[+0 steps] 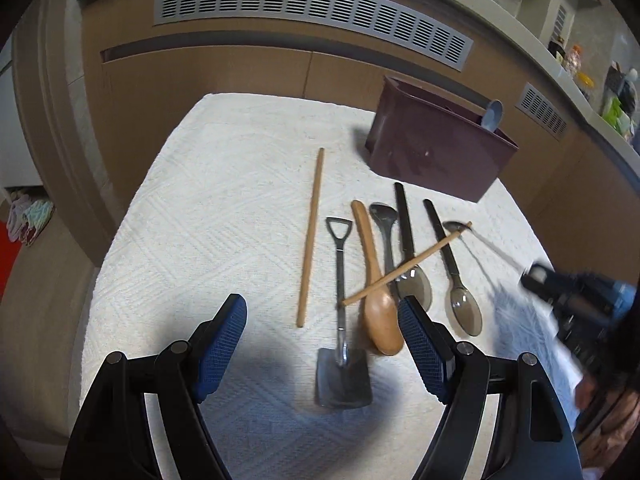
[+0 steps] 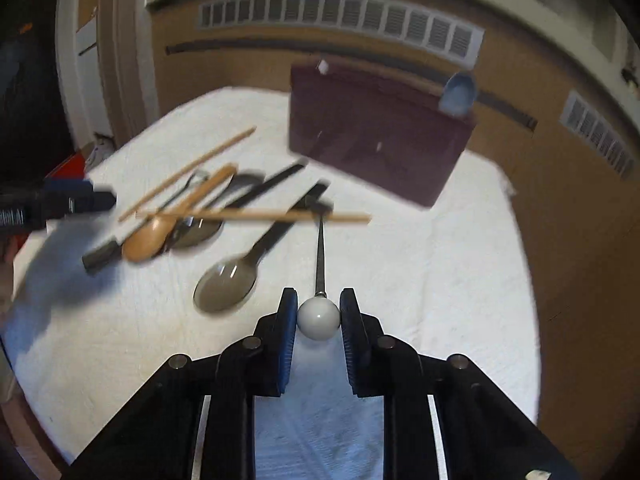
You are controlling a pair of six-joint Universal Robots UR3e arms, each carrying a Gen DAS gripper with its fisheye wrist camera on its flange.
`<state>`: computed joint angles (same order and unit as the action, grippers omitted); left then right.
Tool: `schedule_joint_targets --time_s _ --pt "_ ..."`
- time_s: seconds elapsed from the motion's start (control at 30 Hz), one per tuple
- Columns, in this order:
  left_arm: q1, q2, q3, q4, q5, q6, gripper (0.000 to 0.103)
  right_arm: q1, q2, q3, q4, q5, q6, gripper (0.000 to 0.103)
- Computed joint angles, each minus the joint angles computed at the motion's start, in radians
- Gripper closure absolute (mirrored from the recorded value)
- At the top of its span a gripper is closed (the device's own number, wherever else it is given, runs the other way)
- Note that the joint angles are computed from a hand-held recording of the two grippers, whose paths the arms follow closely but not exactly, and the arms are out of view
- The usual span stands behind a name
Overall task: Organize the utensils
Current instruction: 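Grasp the white-ball-handled spoon with the right gripper and lift it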
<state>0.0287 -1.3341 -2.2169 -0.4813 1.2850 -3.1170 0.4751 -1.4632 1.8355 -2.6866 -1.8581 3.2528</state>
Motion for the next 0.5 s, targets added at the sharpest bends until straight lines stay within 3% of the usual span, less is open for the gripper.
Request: schedule_joint_targets --time_s 0.23,0.43,0.5 --pt "-0.044 -0.027 0.029 0.024 -0.023 0.038 0.027 -0.138 -0.144 -0.086 0.064 0.091 -0.006 0.084" --pt "-0.029 -0.102 0.141 -0.062 -0.052 0.102 0.070 -0.205 -0.224 -0.061 0.087 0.163 0.005 0.084" --pt "-0.031 -0.143 0.201 -0.095 -0.055 0.134 0.073 -0.217 -0.242 -0.034 0.083 0.185 0.004 0.084"
